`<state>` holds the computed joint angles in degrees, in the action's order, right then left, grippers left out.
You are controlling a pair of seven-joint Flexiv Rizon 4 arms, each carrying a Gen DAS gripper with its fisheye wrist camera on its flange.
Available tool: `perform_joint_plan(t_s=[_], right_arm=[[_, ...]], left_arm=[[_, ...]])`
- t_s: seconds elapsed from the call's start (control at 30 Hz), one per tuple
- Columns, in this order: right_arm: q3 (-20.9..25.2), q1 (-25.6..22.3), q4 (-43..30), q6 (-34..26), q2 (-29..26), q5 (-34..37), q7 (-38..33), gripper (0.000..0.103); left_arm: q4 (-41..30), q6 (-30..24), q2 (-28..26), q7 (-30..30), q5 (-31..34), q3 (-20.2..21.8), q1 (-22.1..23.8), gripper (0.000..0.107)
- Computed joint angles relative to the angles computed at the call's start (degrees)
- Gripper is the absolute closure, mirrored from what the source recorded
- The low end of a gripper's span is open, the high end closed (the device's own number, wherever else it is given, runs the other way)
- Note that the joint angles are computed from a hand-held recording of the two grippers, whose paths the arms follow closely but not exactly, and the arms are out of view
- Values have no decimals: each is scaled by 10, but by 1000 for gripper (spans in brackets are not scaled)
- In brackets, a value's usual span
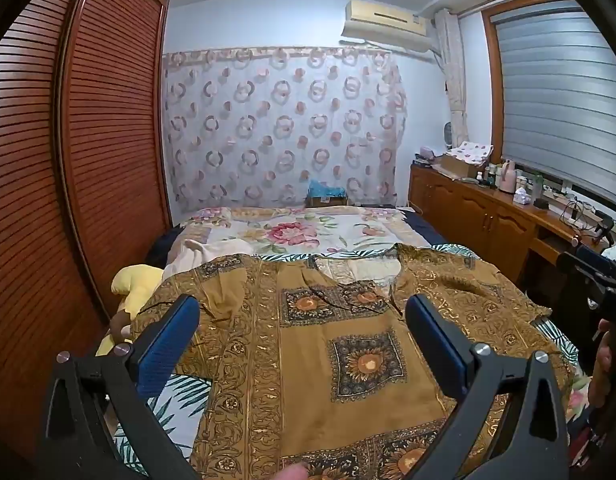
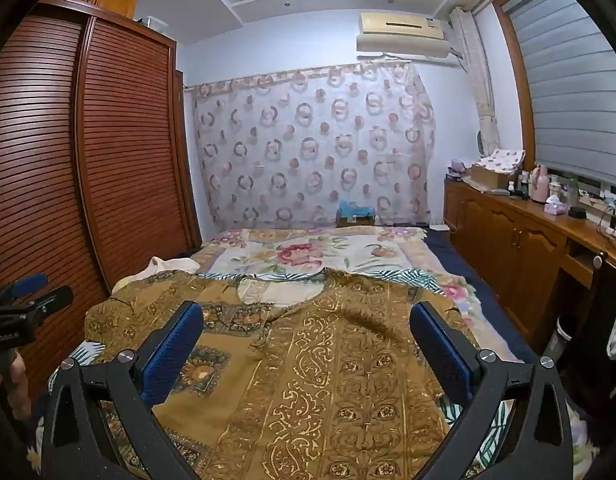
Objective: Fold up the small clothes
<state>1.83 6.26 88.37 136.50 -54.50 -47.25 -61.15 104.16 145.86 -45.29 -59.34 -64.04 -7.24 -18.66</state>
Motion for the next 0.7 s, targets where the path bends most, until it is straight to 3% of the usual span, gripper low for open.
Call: perform_joint_plan(t_s=[0.27, 0.33, 0.7], right_arm=[[0, 4, 4, 2, 1, 10, -6, 0], [5, -4, -3, 0, -3, -4, 6, 0], [2, 0, 0, 2, -1, 1, 6, 0]], left_arm=[[17, -8, 8, -15, 16, 3, 7, 4], [-5, -2, -1, 18, -14, 4, -7, 4], [-7, 4, -2, 24, -14, -4, -2, 4]])
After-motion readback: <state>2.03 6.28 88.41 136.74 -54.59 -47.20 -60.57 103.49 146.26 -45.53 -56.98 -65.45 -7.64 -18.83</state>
